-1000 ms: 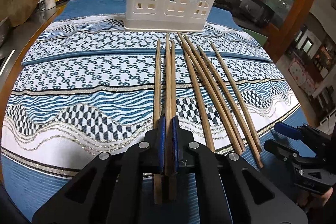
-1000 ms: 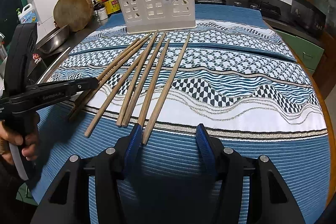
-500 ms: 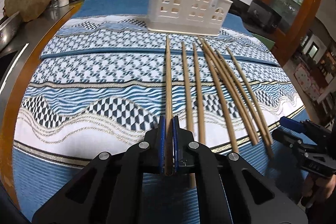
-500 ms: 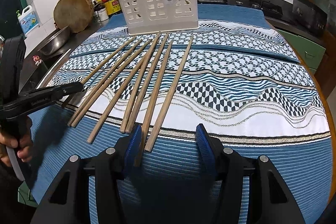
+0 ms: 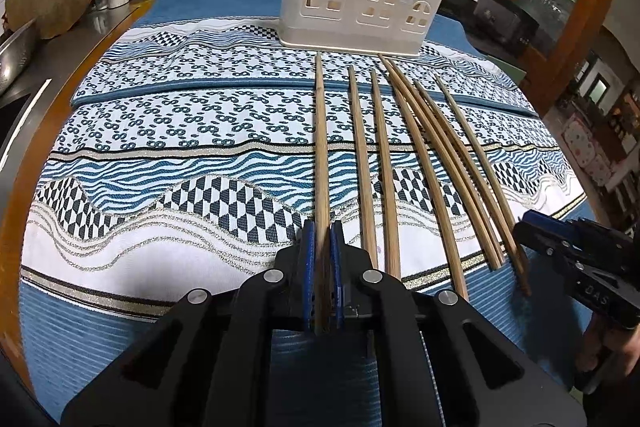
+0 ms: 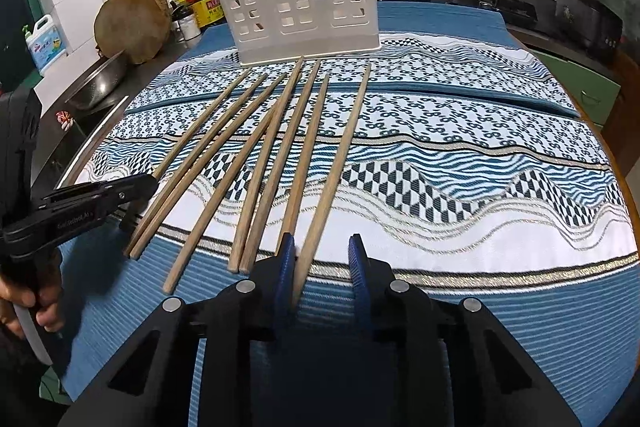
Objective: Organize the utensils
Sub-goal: 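Grasp a chopstick with the right tool while the left tool lifts its chopstick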
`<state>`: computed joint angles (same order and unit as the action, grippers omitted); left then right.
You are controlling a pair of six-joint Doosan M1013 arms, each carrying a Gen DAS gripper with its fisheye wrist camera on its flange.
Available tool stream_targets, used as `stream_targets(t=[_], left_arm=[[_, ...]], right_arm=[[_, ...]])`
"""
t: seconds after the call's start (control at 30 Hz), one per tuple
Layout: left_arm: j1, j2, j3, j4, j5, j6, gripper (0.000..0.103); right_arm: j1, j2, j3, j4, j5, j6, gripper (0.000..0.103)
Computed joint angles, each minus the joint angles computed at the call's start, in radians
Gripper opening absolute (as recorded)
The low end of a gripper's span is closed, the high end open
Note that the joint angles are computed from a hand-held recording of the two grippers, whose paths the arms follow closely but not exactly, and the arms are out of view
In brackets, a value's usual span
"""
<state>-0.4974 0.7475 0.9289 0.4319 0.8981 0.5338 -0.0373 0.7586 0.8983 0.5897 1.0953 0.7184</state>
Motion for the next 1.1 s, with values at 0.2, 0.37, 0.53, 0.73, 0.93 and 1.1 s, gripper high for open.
stream_targets(t=[0.2, 0.37, 0.53, 0.73, 0.93, 1.1], left_arm=[[0.002, 0.005, -0.009, -0.005, 0.005, 0.005, 0.008], [-0.002, 0.028, -0.053, 0.007, 0.053, 0.032, 0.009], [-0.001, 0.035, -0.062, 0.014, 0.057, 0.028, 0.009], [-0.002, 0.050, -0.096, 0.011, 0.096, 0.071, 0.007], [-0.004, 0.023, -0.059, 0.032, 0.062, 0.030, 0.006], [-0.012, -0.024, -0.005, 0.115, 0.001, -0.033, 0.006]], right_arm=[[0.021, -0.011, 0.020, -0.056, -0.063, -0.007, 0.024], [0.035, -0.025, 0.047, -0.097, -0.125, -0.041, 0.021], [0.033, -0.028, 0.054, -0.096, -0.144, -0.052, 0.010], [0.011, -0.032, 0.048, -0.036, -0.115, -0.058, 0.007], [-0.015, -0.058, 0.046, 0.062, -0.116, -0.116, 0.007], [-0.032, -0.058, -0.007, 0.146, -0.087, -0.138, 0.007]])
